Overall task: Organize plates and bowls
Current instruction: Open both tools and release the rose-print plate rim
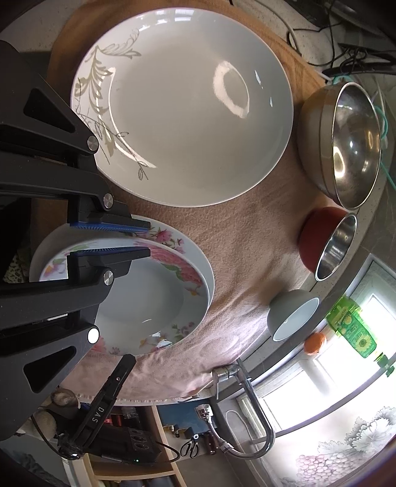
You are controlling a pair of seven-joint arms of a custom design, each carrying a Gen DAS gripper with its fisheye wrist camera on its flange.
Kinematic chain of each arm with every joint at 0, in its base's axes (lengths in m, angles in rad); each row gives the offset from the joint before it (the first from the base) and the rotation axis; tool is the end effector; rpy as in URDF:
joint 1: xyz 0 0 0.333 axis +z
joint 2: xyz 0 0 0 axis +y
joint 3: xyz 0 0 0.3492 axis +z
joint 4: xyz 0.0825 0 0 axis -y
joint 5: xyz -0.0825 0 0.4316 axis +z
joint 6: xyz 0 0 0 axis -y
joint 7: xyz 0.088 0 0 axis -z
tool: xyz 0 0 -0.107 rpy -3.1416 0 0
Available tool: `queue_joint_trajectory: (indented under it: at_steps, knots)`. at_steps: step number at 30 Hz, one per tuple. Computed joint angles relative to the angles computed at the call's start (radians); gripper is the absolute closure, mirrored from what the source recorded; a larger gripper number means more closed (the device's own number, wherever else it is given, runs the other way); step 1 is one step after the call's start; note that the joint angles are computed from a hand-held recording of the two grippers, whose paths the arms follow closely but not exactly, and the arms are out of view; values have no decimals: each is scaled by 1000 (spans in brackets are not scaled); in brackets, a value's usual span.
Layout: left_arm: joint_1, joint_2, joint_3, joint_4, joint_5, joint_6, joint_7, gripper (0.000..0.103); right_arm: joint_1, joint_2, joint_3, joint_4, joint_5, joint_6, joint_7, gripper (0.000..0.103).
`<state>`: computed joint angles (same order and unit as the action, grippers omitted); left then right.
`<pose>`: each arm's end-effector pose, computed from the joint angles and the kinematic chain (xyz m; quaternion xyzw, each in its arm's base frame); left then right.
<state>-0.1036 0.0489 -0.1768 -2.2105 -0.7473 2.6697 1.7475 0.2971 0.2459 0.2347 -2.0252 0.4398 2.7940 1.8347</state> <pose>0.5857 -0.1469 0.3983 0.7234 -0.6221 0.2960 0.0464 0.5953 0.3184 0.3876 -0.6309 0.7185 0.0452 0.2892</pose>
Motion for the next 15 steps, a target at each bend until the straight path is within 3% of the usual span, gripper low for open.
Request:
queue_joint_trajectory:
  at_steps: [15]
  knots:
    - [22,-65,33,-48,-15,-7,7,93,23,-4,1,34,-52,43,49,92]
